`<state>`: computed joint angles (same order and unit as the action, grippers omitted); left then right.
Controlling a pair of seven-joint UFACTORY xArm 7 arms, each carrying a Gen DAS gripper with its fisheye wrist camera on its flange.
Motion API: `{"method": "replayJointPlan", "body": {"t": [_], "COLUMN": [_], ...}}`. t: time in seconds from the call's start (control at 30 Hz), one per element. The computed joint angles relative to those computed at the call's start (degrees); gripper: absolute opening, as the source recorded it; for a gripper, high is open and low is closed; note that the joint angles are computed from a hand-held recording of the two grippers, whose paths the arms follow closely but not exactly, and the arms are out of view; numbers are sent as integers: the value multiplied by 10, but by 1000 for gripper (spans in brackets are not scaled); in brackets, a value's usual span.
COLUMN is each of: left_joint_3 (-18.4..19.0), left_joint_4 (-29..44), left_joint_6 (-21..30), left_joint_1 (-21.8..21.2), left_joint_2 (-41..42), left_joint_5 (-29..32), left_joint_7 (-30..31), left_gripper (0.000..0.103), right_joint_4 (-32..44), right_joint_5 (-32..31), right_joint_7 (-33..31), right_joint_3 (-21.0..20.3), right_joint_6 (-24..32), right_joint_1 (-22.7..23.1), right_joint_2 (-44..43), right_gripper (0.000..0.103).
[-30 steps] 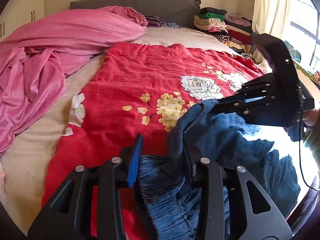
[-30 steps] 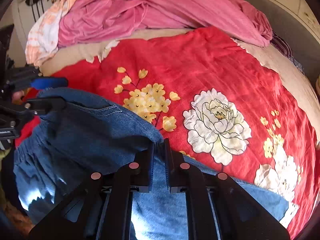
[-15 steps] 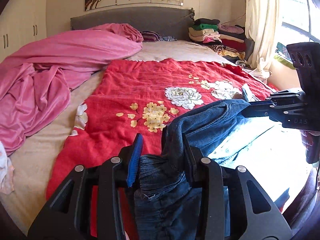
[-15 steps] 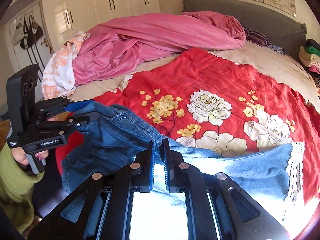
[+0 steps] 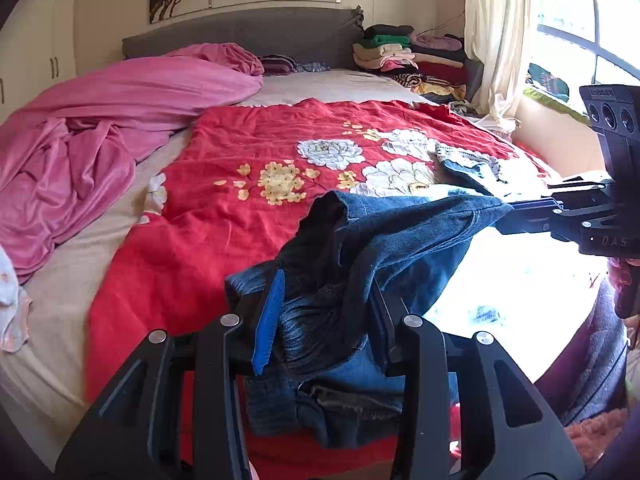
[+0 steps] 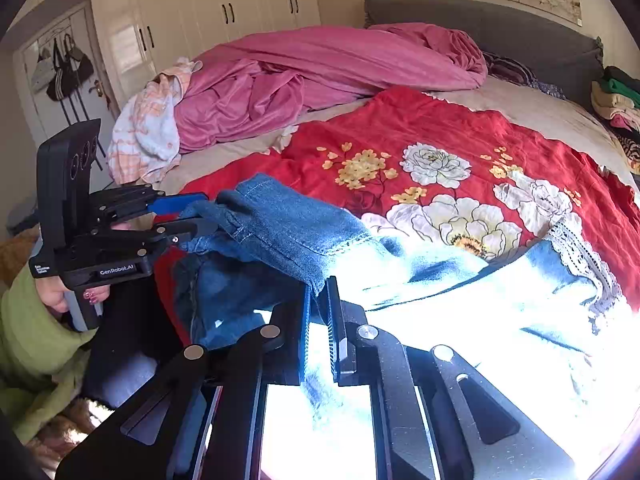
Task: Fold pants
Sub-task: 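Lift the waistband with both grippers and fold it over toward the lace hems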
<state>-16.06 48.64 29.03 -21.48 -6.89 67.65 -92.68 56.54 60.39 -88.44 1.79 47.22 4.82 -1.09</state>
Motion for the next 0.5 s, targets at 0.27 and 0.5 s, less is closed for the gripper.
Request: {"method": "replayJointPlan", "body": {"t": [0.27, 0.5], "left_joint_3": [-10, -21], "left_joint_4": [-48, -73], "left_joint_6": [-10, -16], "left_joint_1": [-8, -3], "left_joint_2": [-21, -39], "left_joint_5": [-47, -65], "left_joint_7": [22, 39], "left_gripper": [35, 45], "right_joint_4": [-77, -125], "right_joint_5": [-7, -10], "right_joint_7": [-20, -31], "right_joint_3": [-12, -15], "right_joint_6": [4, -17], "right_joint_1": [0, 9], "right_joint_2": [-36, -46], "right_gripper": [7, 7]}}
